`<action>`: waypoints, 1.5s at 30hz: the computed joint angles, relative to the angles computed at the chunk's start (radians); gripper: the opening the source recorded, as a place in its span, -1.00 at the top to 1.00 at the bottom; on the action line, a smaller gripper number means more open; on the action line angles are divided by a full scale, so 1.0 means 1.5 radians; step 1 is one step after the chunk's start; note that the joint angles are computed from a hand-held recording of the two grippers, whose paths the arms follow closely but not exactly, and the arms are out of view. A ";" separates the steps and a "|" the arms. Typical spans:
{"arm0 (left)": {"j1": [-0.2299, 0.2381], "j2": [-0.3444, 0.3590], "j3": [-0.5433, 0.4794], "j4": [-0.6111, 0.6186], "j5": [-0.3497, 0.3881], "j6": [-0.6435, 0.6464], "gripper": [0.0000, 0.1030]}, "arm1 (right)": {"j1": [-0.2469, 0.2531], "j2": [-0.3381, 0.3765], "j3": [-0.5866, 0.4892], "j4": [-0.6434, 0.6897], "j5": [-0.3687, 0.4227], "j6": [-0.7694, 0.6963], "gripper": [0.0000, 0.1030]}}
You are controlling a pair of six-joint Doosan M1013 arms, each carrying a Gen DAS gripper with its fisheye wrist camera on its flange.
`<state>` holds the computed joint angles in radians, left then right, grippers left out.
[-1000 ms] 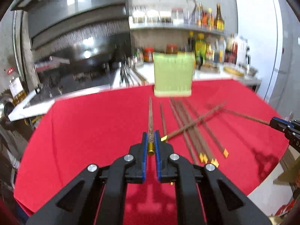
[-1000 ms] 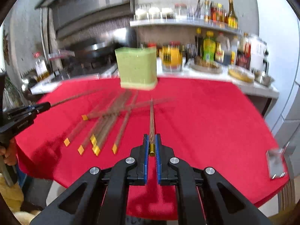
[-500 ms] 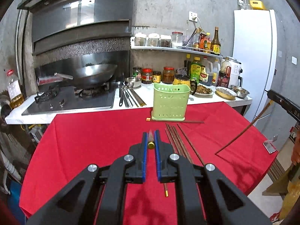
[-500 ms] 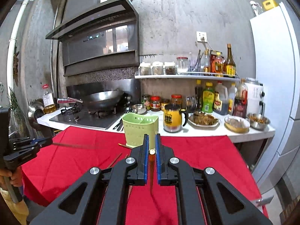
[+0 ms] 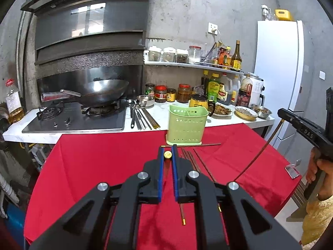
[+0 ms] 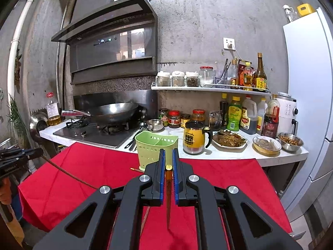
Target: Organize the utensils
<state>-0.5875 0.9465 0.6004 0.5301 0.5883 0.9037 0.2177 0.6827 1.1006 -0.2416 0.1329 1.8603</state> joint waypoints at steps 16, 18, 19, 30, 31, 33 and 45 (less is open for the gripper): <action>-0.001 0.030 -0.058 0.006 0.018 0.011 0.87 | -0.006 0.030 -0.041 0.092 0.052 -0.071 0.85; -0.001 0.040 -0.078 -0.011 0.024 0.029 0.87 | -0.005 0.033 -0.045 0.077 0.054 -0.054 0.87; 0.000 0.044 -0.086 -0.016 0.026 0.033 0.87 | -0.005 0.035 -0.047 0.076 0.054 -0.054 0.92; -0.002 0.036 -0.072 0.021 0.005 0.001 0.87 | -0.007 0.048 -0.080 0.183 0.049 -0.184 1.00; -0.003 0.036 -0.067 0.040 0.001 -0.016 0.87 | -0.006 0.054 -0.089 0.175 0.052 -0.188 1.00; -0.005 0.043 -0.076 0.056 0.012 -0.026 0.87 | -0.007 0.078 -0.134 0.171 0.119 -0.209 0.95; -0.013 0.030 -0.024 0.146 -0.041 -0.098 0.87 | -0.020 0.107 -0.094 0.135 0.348 -0.227 0.47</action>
